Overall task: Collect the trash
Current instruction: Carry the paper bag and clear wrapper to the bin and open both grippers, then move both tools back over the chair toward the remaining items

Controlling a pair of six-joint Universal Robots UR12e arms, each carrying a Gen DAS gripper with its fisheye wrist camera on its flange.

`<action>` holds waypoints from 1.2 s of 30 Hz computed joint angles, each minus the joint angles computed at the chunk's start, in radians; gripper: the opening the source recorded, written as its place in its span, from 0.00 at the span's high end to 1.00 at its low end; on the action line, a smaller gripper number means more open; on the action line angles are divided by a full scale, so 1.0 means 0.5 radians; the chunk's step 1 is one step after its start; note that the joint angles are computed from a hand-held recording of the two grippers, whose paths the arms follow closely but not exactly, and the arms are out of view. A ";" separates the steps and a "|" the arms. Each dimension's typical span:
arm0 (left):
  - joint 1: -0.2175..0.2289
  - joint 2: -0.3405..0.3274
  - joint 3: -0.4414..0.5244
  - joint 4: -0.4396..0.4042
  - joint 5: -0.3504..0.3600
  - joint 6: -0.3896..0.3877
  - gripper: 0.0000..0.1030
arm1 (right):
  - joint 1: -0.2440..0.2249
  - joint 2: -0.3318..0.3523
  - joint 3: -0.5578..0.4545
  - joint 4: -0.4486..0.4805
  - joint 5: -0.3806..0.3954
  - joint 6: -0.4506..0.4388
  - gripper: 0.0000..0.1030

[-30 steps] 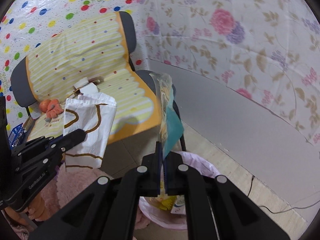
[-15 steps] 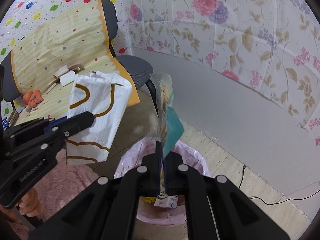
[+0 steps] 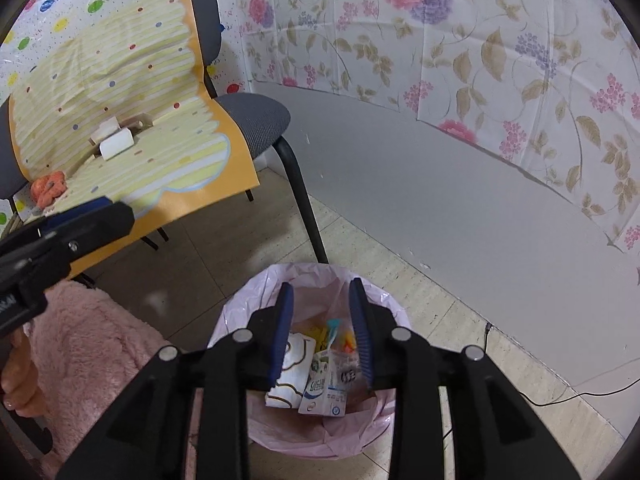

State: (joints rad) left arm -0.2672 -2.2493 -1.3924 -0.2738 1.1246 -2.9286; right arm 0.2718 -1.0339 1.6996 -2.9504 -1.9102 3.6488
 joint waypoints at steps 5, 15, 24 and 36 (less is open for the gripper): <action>0.033 0.048 -0.053 0.028 0.085 -0.030 0.50 | 0.015 -0.025 -0.036 0.005 0.029 -0.022 0.65; 0.104 0.133 -0.091 -0.004 0.335 -0.128 0.42 | 0.068 0.013 -0.202 -0.049 0.141 -0.186 0.65; 0.188 0.179 -0.141 0.101 0.466 -0.239 0.36 | 0.110 0.098 -0.410 -0.115 0.242 -0.405 0.59; 0.310 0.184 -0.150 0.065 0.751 -0.425 0.33 | 0.137 0.319 -0.795 -0.014 0.430 -0.586 0.46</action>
